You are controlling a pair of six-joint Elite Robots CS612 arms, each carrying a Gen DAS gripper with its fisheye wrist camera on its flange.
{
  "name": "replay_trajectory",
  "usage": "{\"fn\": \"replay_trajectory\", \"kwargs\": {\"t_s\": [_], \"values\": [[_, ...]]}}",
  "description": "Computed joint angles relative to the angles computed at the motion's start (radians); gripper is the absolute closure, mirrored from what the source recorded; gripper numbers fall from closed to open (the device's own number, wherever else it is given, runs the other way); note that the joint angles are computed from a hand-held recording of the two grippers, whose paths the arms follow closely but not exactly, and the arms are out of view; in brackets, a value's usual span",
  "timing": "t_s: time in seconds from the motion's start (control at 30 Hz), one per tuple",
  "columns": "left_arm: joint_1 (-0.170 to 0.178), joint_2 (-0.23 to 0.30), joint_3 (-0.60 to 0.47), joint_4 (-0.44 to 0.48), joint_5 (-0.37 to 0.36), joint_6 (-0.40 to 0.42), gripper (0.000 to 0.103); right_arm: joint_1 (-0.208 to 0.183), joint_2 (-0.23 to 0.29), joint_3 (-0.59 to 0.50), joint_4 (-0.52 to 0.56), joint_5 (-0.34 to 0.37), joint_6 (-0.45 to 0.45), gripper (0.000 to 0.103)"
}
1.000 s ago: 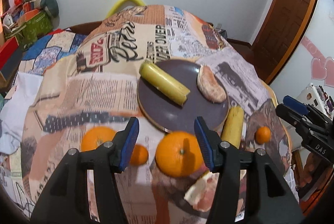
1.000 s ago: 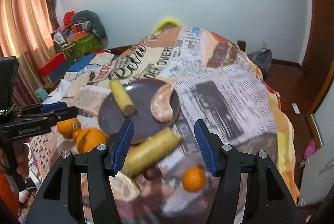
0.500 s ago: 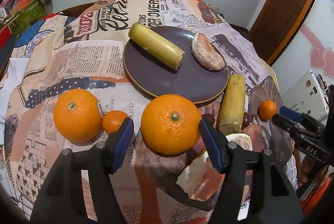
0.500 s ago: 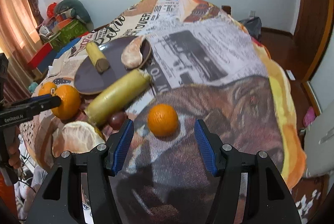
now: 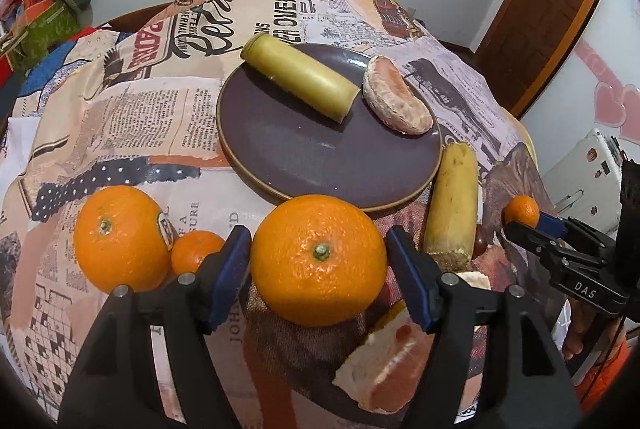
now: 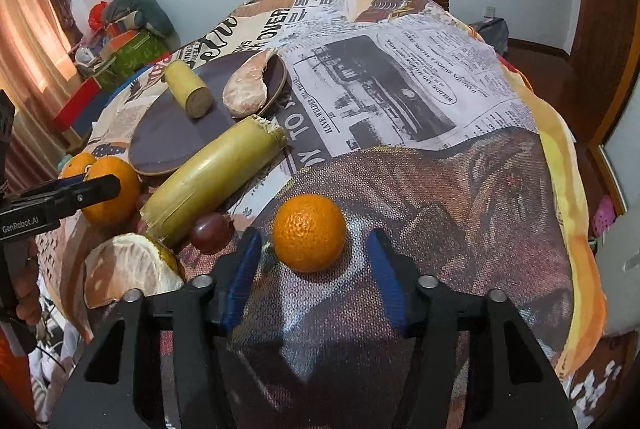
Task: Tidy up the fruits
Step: 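Grasp the large orange with the left tool while the right tool grasps a mandarin, then set the large orange on the plate with the left tool while the right tool sets the mandarin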
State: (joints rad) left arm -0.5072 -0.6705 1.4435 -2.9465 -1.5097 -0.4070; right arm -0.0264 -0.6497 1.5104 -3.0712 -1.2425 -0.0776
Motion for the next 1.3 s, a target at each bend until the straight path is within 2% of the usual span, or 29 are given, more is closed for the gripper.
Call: {"fn": "replay_trajectory", "kwargs": {"t_s": [0.1,0.37,0.73,0.97,1.3], "values": [[-0.001,0.004,-0.005,-0.001,0.005,0.001,0.035,-0.003,0.0,0.0,-0.005,0.013,-0.001,0.071],[-0.01,-0.004,0.005,-0.004,0.03,0.011,0.035,-0.003,-0.007,0.009,-0.041,0.02,0.001,0.071],[-0.014,-0.034,0.034,-0.096,0.054,0.017,0.035,0.008,-0.013,-0.014,-0.086,0.049,-0.008,0.072],[-0.008,-0.039,0.027,-0.142,0.068,0.018,0.035,0.019,0.004,-0.06,-0.099,0.068,-0.018,0.071],[0.007,-0.014,-0.03,-0.136,0.092,0.025,0.035,0.037,0.043,-0.148,-0.096,0.096,-0.028,0.071]]}}
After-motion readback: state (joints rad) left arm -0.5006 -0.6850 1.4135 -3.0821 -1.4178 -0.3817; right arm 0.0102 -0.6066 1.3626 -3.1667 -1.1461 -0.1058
